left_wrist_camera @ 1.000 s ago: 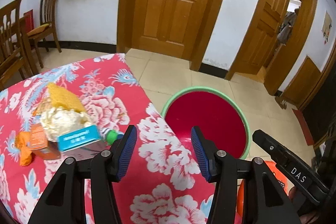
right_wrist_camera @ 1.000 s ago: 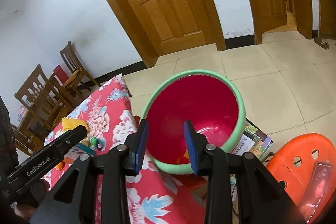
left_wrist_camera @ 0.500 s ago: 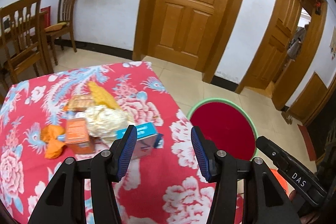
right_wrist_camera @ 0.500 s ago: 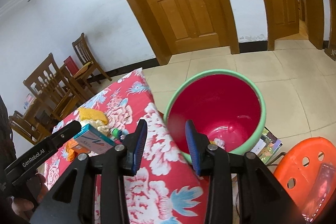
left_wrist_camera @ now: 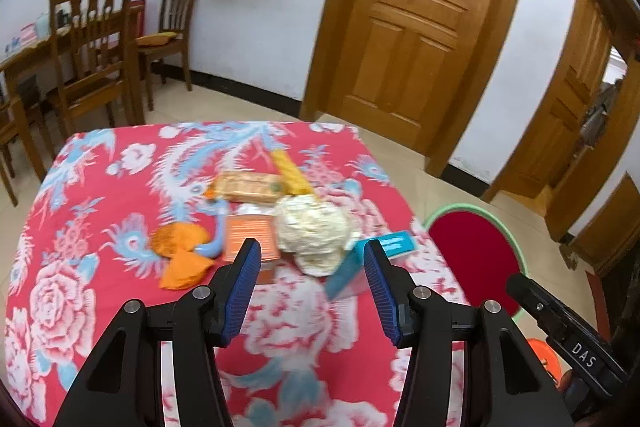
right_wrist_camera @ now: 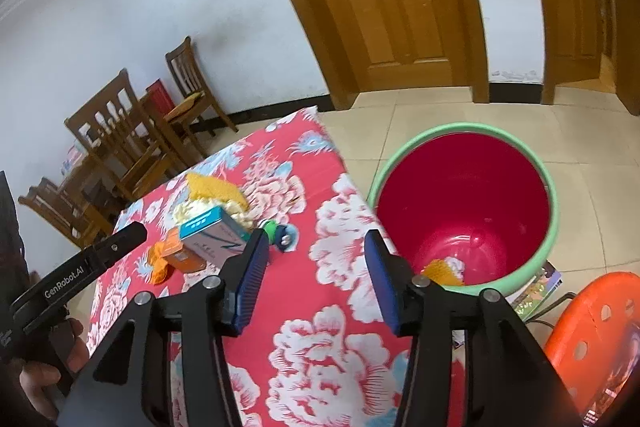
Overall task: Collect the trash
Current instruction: 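Move both tools back over the table toward the boxes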
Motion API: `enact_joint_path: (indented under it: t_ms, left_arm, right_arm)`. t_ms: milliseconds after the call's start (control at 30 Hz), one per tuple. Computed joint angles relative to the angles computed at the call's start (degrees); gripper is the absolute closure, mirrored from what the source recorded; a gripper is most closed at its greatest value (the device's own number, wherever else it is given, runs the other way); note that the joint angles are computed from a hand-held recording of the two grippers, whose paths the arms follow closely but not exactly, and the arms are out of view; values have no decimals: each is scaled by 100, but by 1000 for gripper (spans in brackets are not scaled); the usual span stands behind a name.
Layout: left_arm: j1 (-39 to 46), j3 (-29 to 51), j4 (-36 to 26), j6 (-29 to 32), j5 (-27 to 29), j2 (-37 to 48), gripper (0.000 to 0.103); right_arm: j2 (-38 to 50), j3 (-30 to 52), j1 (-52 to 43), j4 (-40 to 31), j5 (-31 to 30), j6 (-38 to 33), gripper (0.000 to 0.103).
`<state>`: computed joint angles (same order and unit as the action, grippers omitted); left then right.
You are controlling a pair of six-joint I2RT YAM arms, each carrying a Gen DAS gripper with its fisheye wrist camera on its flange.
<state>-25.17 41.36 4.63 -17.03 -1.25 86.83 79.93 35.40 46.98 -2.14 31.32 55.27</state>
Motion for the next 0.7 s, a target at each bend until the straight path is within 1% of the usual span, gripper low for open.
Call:
enact_joint_path:
  t_ms: [100,267,333,400,600,700]
  left_arm:
    - [266,-108,58,30,69,-13,48]
    - [670,-206,129,64,186,47,48]
    - [764,-208,133,61,204,103,47]
    - [861,-214,177,74,240,188,46]
    - [986,-228,273,96,328,431,45]
    - [1017,-196,300,111,342,551,45]
  right_arm:
    - [337,252,7,38,-97,-90,42]
    - [862,663,55,84,-210,-257,36]
    - [1068,829,67,74,-246,-322,35]
    - [1205,945,96,37,-252,-355,31]
    - [1806,1528,147,-111,-339,-551,27]
    - [2051,1750,143,-116,-388,-654,27]
